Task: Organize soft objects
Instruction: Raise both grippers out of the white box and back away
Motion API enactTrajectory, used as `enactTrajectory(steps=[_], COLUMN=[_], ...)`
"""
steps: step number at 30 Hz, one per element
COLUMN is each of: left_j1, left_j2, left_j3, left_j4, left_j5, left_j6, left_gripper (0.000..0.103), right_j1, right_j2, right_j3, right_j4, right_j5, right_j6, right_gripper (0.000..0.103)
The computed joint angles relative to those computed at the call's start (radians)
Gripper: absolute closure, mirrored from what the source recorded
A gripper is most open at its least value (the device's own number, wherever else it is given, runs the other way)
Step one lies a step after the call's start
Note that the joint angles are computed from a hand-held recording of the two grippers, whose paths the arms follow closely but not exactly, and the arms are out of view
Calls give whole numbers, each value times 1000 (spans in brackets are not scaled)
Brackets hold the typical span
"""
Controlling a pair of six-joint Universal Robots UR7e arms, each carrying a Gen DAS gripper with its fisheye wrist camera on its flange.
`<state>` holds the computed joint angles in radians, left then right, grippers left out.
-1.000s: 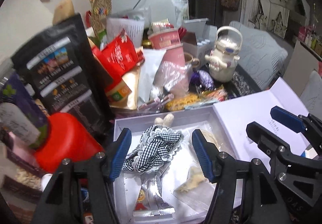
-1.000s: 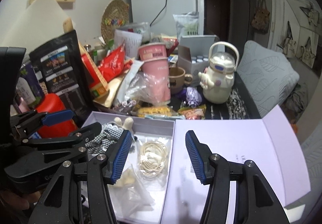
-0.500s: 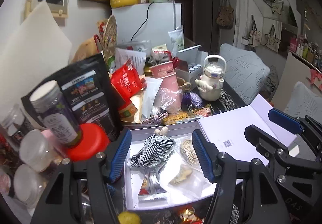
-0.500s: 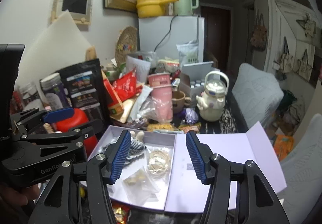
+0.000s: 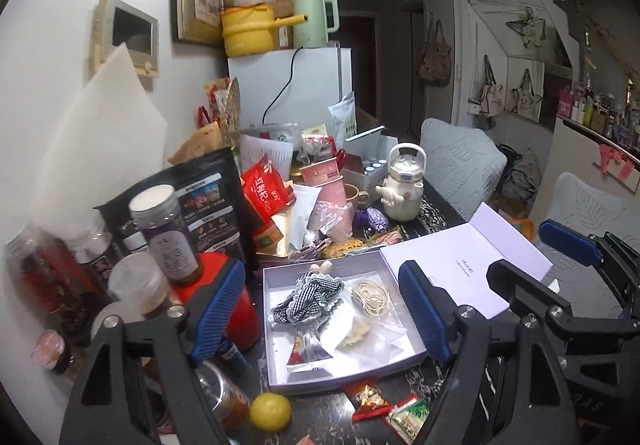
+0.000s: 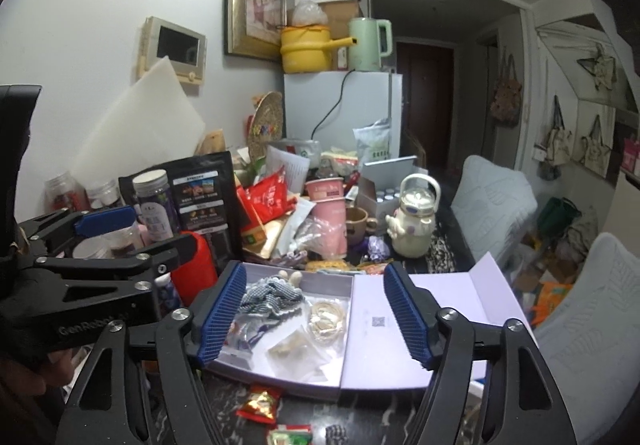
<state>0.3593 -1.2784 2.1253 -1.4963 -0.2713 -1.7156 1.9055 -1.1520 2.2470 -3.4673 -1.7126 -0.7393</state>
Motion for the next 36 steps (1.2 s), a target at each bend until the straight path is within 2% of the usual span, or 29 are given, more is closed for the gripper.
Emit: enactTrajectory(steps=[2, 5, 13, 17, 23, 31, 36], left_j1=[-31, -73, -182, -242, -293, -333, -332], left_j2=[-8, -13, -72, -88, -87, -88, -82], left_j3=[0, 8, 99, 128, 162, 235, 300], left_j4=[73, 140, 73, 121, 131, -3, -142], left_j5=[-12, -31, -80, -122, -187, -262, -304], left_j6=[-61, -127, -122, -193, -227, -167, -127], left_gripper=[22, 20, 20, 20, 20, 20, 20], right_j1=[-3, -8, -17, -24, -41, -83, -147], right_j2=[-19, -58, -151, -192, -219, -216, -204], right_j3=[21, 64, 171, 228, 304, 390, 440], right_j4=[-12, -32, -60, -73, -80, -105, -103], right_j5=[14, 29, 44, 49, 45, 45, 79], right_j6=[4, 8, 22, 18, 3, -4, -34], right_gripper=[20, 19, 17, 17, 16, 16, 16])
